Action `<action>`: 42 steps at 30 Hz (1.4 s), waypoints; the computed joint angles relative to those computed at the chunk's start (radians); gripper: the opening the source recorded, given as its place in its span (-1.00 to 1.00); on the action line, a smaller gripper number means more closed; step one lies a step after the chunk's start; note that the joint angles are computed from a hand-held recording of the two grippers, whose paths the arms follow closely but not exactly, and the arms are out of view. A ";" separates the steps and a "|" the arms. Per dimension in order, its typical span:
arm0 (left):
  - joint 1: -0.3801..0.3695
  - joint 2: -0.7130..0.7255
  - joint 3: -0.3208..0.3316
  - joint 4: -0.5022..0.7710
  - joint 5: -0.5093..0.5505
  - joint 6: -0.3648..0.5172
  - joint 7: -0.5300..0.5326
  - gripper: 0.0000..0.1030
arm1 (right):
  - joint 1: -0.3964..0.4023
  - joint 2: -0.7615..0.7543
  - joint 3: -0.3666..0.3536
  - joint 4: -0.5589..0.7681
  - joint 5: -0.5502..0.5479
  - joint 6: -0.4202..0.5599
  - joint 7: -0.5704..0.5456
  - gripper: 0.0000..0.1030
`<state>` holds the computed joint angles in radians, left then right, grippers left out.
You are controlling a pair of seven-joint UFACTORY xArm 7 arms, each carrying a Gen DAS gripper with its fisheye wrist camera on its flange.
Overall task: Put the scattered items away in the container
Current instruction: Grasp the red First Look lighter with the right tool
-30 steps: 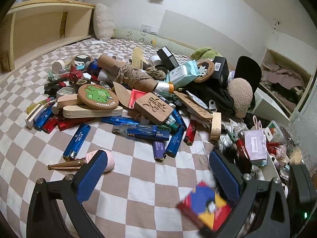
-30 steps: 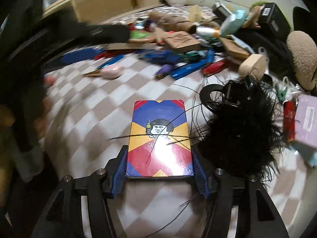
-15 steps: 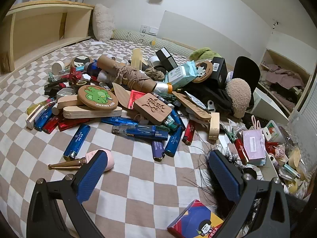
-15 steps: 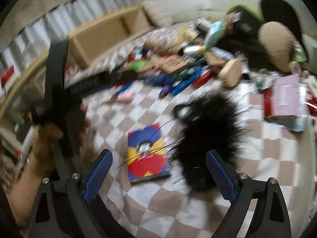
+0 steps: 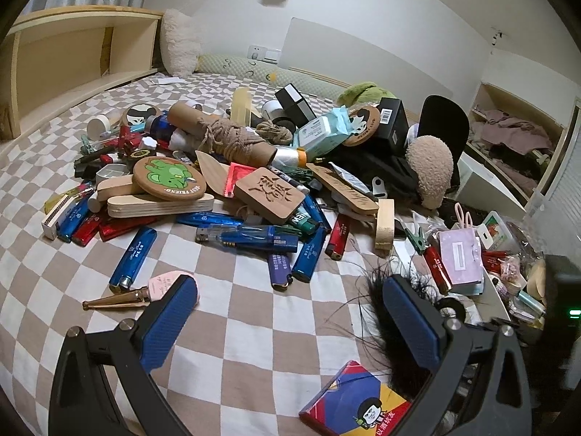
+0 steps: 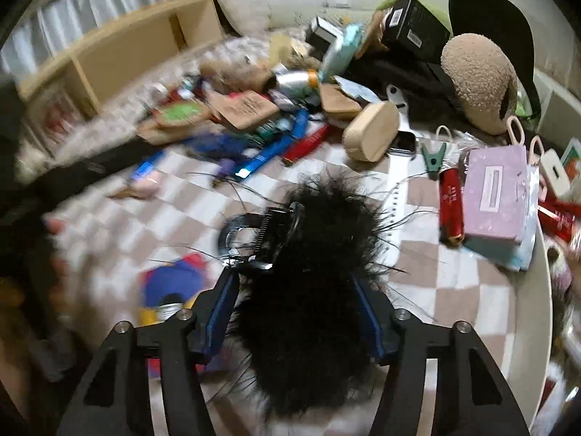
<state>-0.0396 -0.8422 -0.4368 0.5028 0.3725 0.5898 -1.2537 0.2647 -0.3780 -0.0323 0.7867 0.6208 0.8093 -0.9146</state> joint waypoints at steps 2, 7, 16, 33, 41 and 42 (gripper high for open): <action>-0.001 -0.002 0.001 -0.001 0.000 -0.002 -0.001 1.00 | -0.002 0.054 0.010 0.027 -0.007 -0.010 0.020 0.00; 0.006 -0.010 0.004 -0.006 0.002 -0.011 -0.005 1.00 | 0.010 0.142 0.032 0.115 0.055 -0.012 0.012 -0.04; 0.012 -0.044 0.014 -0.026 -0.009 -0.003 -0.011 1.00 | 0.009 0.272 0.098 0.283 0.131 0.041 0.056 0.47; 0.015 -0.025 -0.001 -0.005 -0.002 -0.008 0.003 1.00 | -0.126 0.321 0.072 0.265 -0.149 -0.199 0.118 -0.22; 0.005 -0.020 0.002 -0.008 -0.007 -0.008 0.006 1.00 | -0.136 0.333 0.069 0.266 -0.080 -0.119 0.068 -0.54; 0.002 -0.017 0.002 -0.007 -0.008 -0.010 0.007 1.00 | -0.142 0.321 0.063 0.262 -0.065 -0.086 0.064 -0.55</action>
